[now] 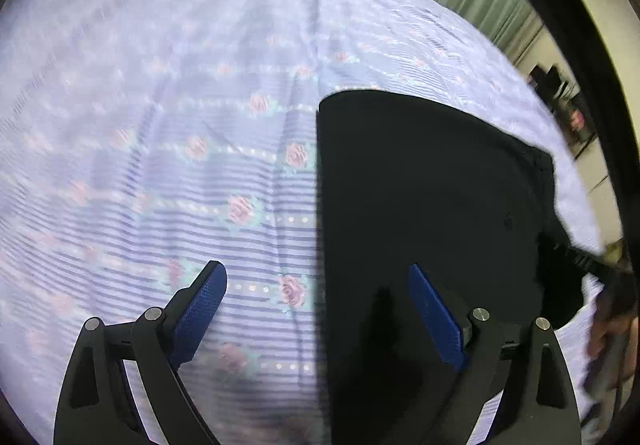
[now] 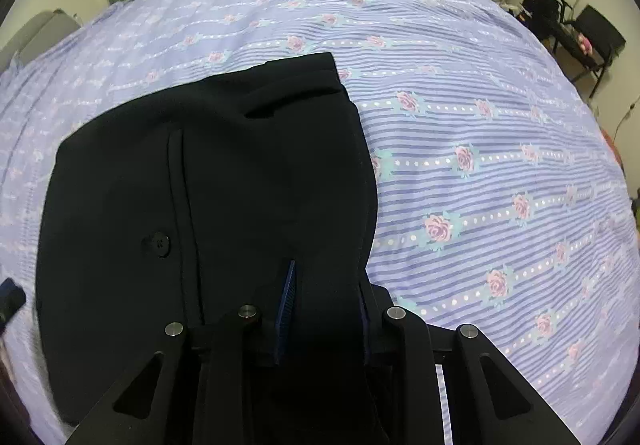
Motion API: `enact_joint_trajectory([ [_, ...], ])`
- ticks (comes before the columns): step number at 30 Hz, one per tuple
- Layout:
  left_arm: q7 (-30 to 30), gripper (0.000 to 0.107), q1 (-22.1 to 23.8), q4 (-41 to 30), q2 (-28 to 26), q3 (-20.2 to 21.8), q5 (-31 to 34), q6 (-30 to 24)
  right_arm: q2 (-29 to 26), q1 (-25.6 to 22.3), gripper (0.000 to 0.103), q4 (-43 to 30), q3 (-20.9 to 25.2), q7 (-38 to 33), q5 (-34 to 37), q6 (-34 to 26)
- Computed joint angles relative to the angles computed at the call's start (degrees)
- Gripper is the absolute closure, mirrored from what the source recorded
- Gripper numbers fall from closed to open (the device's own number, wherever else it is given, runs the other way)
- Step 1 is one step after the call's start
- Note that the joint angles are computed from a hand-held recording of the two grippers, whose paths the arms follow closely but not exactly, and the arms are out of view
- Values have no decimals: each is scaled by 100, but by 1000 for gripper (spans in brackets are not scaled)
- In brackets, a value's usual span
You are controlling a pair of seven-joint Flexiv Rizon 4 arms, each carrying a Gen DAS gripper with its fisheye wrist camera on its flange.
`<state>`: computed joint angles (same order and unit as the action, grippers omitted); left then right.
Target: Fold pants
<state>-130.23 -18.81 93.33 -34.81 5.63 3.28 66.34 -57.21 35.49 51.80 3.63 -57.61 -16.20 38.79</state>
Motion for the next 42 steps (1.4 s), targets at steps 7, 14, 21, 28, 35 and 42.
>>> enact_joint_trajectory([
  [7, 1503, 36, 1094, -153, -762, -1526, -1419, 786, -37, -30, 78, 7, 27, -119, 0, 95],
  [14, 2488, 72, 1772, 100, -864, -2844, -2505, 1596, 10, -62, 78, 144, 43, -162, 68, 281],
  [21, 2335, 70, 1079, -962, -1346, -1887, -2780, 339, -89, -194, 77, -2, 204, -238, 303, 283],
  [28, 1161, 88, 233, -2569, -1810, -719, -2035, -1113, -103, -244, 78, -167, 263, -194, 586, 132],
  [35, 730, 94, -32, -2513, -1332, -537, -1239, -1267, 897, 66, 87, 1126, 45, 115, 104, 892],
  [42, 360, 95, -317, -1130, 169, -352, -521, -1308, 2182, 317, 88, 2571, 354, 293, -296, 1102],
])
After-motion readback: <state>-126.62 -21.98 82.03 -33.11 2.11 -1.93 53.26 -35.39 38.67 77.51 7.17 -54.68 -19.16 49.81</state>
